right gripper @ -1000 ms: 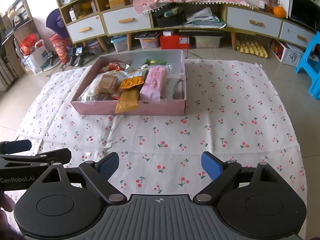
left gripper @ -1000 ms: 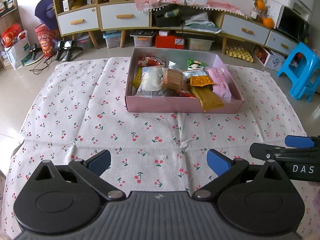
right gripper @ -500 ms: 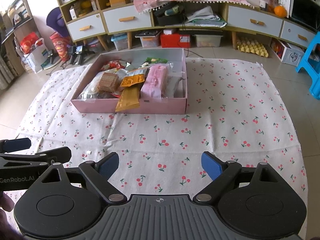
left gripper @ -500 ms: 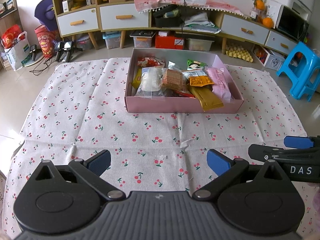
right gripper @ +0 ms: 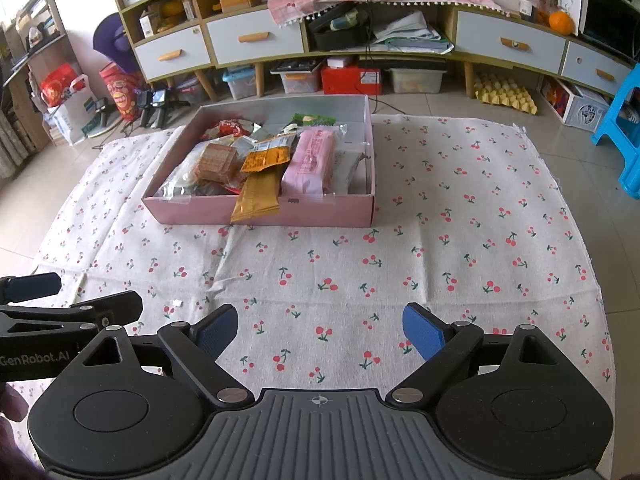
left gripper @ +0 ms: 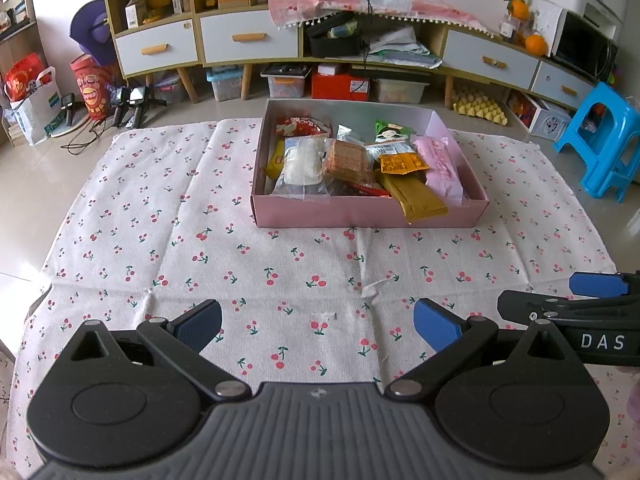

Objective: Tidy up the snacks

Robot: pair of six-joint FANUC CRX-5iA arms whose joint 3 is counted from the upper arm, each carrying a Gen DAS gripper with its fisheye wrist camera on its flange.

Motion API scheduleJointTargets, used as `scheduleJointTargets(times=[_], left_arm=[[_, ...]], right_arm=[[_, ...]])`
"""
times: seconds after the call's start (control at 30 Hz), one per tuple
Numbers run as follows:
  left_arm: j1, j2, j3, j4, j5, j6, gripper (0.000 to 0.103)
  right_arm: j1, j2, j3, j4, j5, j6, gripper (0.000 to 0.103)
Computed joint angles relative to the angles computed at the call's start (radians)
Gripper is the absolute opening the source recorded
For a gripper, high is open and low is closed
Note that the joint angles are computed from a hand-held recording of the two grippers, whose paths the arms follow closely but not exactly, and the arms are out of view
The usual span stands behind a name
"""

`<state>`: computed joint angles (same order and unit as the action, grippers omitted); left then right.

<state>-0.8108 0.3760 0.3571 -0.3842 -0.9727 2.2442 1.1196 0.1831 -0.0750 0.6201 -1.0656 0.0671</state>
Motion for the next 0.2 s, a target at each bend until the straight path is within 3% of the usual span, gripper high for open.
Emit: scheduleJointTargets(times=[0.2], left_arm=[[-0.001, 0.002, -0.006, -0.008, 0.012, -0.003, 0.102]], right_arm=[[0.000, 0.002, -0.003, 0.001, -0.003, -0.004, 0.092]])
